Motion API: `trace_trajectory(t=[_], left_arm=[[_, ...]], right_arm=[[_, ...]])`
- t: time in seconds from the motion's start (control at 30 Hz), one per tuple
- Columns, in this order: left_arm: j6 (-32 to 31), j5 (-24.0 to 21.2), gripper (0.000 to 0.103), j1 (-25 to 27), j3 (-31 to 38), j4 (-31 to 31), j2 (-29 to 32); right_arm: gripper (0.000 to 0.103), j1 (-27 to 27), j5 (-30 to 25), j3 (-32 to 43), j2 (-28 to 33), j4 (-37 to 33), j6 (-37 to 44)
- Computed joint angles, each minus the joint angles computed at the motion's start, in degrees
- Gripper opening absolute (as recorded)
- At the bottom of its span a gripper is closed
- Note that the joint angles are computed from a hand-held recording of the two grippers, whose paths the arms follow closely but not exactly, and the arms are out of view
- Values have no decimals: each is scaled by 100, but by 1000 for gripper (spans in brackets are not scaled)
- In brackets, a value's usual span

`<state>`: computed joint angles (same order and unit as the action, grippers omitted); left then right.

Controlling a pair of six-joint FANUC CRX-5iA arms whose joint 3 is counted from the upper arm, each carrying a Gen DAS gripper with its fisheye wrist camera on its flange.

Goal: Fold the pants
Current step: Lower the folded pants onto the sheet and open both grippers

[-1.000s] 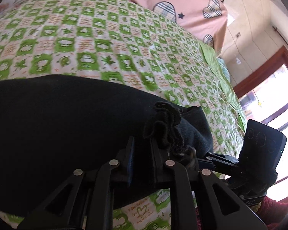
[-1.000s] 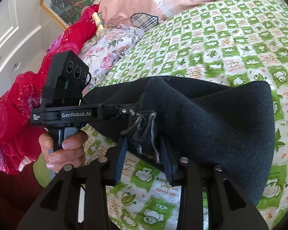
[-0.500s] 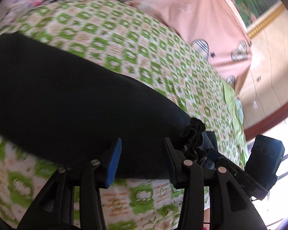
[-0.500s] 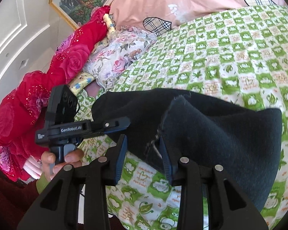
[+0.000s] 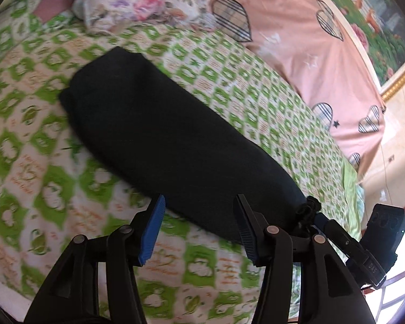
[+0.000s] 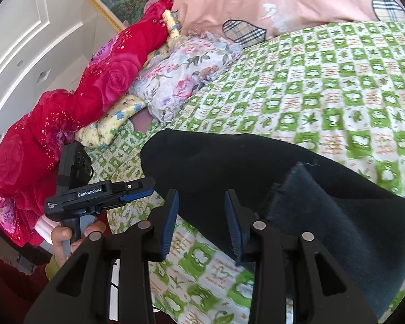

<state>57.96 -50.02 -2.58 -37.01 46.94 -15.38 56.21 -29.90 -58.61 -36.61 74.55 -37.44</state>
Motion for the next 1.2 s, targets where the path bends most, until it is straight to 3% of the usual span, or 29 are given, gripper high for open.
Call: trace_trajectory(t=[0.2,0.33,0.5,0.87,1.07,1.2], left_arm=[[307,43,60,276,-85,-119,-100],[449,78,60,433,-55,-224,-63],[626,81,60,633,29,-233,91],[787,133,60,795,194,28,572],[845,262,60,746,292,109,790],[811,385,61,706,287,263,895]], right_arm=[[38,-253,413,333,372,-374,651],[48,-415,590,625,619,-748,1280],[48,-616,782,1189,1089,-1626,2484],[48,-1023,565,3322,2589,-5393,6794],[48,-1427,-182,4710,3424,-7117,8982],[48,-1682,-759,5601,4009,-7769,10092]])
